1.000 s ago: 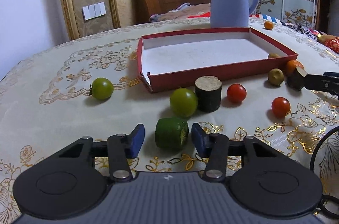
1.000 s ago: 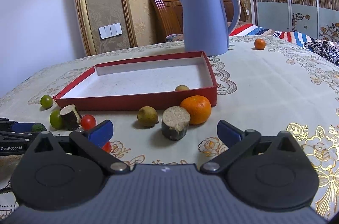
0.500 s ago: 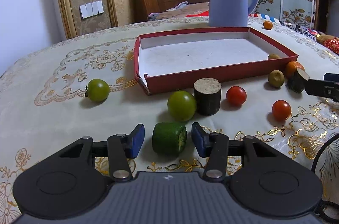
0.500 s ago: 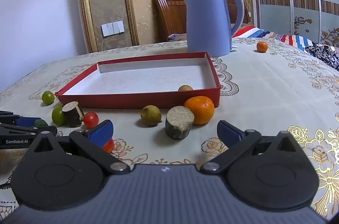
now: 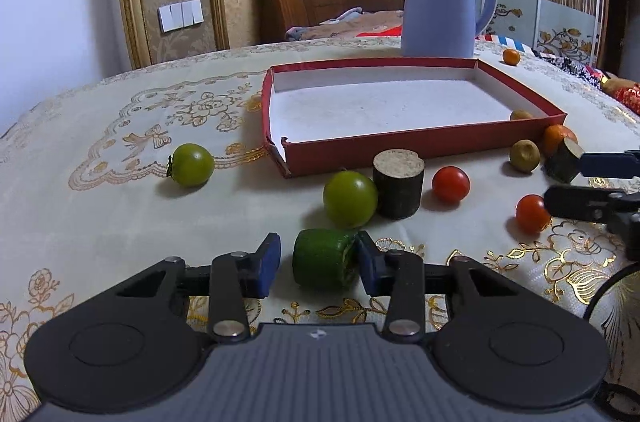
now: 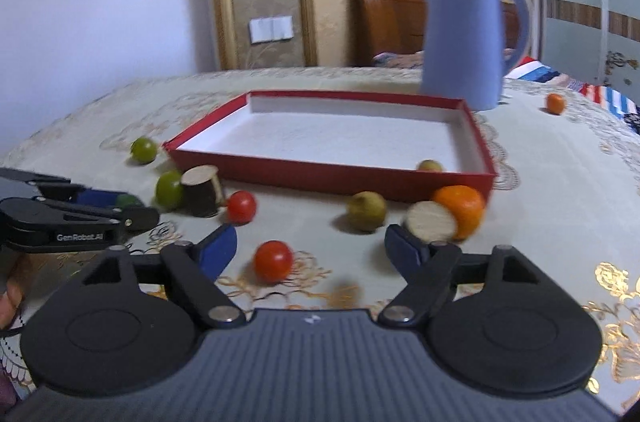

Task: Organize fruits
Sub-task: 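Lower the right gripper onto the red cherry tomato and close it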

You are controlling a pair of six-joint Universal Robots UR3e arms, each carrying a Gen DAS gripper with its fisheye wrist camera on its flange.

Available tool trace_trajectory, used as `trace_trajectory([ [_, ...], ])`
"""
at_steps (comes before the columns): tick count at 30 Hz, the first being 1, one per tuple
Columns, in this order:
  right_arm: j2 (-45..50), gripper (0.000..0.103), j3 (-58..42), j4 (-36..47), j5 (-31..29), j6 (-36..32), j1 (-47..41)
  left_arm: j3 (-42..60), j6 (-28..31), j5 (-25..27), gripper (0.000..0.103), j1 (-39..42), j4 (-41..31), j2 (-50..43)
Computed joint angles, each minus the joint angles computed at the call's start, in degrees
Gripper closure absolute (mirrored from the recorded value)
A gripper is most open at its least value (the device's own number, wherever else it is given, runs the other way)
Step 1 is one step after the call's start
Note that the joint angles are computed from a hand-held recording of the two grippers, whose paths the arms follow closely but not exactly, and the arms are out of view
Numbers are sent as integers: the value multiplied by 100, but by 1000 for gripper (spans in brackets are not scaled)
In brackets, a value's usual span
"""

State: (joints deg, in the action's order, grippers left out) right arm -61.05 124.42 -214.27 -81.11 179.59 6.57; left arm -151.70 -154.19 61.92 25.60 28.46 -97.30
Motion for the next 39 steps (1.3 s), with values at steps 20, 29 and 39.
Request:
trace_trajectory([
  [20, 166, 78, -779, 1273, -46, -389, 279, -18, 15, -4, 64, 12, -23, 42],
  [29, 212, 79, -743, 1110, -41, -353, 276, -6, 58, -86, 70, 38, -33, 17],
  [39, 137, 79, -601, 915, -22, -316, 202, 143, 106, -28, 75, -19, -678, 374],
])
